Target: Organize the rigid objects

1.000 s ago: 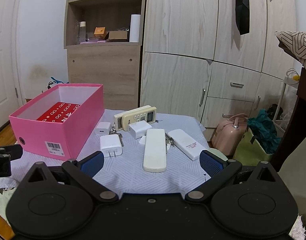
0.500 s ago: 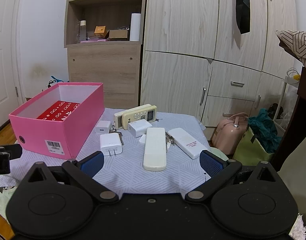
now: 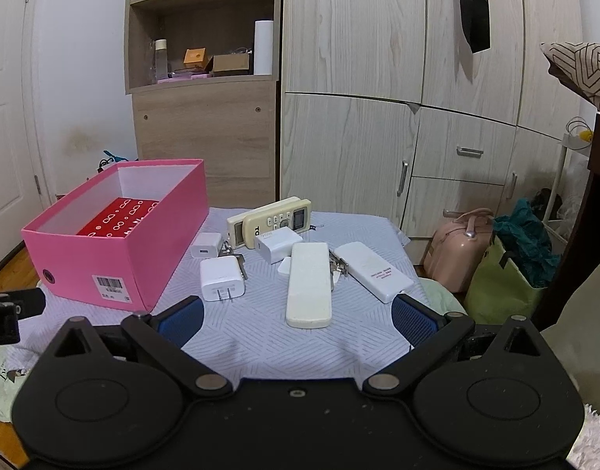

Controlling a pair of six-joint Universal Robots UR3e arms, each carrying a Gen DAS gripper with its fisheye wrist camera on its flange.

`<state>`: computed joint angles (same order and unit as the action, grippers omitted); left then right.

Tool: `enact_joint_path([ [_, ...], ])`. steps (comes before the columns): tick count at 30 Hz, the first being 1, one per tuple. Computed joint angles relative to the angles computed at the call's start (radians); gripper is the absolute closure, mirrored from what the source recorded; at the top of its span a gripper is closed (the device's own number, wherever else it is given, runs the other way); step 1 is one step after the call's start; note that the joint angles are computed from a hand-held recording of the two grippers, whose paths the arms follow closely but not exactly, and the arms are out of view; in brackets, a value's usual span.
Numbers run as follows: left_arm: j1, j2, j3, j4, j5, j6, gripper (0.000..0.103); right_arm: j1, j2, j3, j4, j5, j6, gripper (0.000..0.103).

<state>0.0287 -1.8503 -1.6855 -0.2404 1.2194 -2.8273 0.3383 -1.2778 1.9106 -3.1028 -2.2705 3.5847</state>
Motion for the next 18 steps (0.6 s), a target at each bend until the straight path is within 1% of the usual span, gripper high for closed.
enact_joint_path([
  [9, 0.000, 0.003, -0.011, 0.011, 0.001, -0.002, 0.000, -0.001, 0.000, 0.001, 0.003, 0.003, -0.009, 0.000],
  [18, 0.000, 0.002, -0.013, 0.016, 0.010, -0.004, 0.000, 0.011, 0.017, -0.011, 0.011, -0.035, -0.012, 0.000],
])
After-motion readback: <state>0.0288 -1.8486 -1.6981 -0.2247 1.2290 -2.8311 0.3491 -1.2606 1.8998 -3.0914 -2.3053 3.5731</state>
